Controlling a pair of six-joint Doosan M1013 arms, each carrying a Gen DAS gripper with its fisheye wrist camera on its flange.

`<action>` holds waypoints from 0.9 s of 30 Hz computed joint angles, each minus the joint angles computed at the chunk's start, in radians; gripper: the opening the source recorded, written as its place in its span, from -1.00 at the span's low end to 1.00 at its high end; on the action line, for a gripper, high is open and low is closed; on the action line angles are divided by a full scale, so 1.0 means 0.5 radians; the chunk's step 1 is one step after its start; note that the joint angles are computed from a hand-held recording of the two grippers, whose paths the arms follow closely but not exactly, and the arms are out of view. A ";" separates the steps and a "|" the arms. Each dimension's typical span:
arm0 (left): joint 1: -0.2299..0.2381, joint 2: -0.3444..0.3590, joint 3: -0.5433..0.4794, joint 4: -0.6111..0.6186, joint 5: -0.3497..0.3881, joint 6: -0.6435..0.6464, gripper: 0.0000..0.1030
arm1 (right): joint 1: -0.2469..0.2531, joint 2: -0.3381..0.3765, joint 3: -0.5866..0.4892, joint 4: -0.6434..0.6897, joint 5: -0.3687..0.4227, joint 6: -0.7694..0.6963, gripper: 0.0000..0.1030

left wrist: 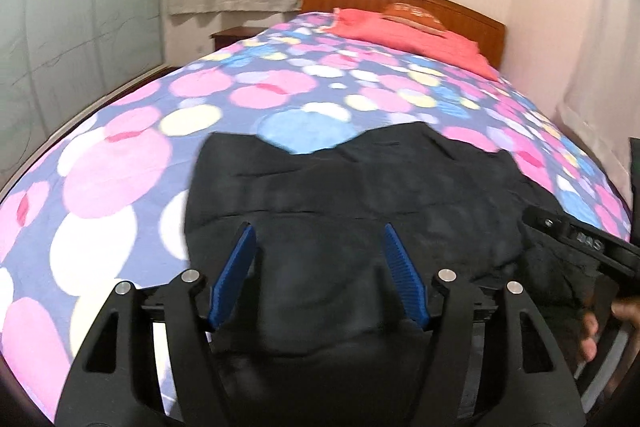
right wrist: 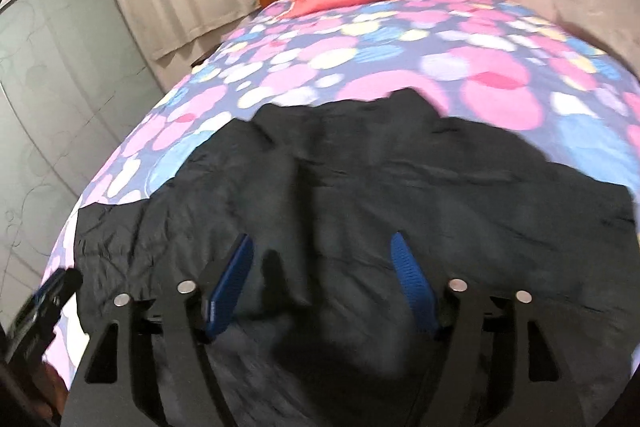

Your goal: Fold large clothes

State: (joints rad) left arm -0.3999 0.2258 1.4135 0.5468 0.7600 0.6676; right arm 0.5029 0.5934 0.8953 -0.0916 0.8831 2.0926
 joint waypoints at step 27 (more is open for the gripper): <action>-0.012 0.115 -0.094 -0.254 -0.068 0.350 0.54 | -0.125 -0.308 0.557 -0.617 -0.057 0.493 -0.61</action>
State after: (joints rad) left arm -0.4060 0.2833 1.3666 0.4197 0.7262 0.8427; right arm 0.4404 0.4397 1.1737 -0.4002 0.8546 2.3392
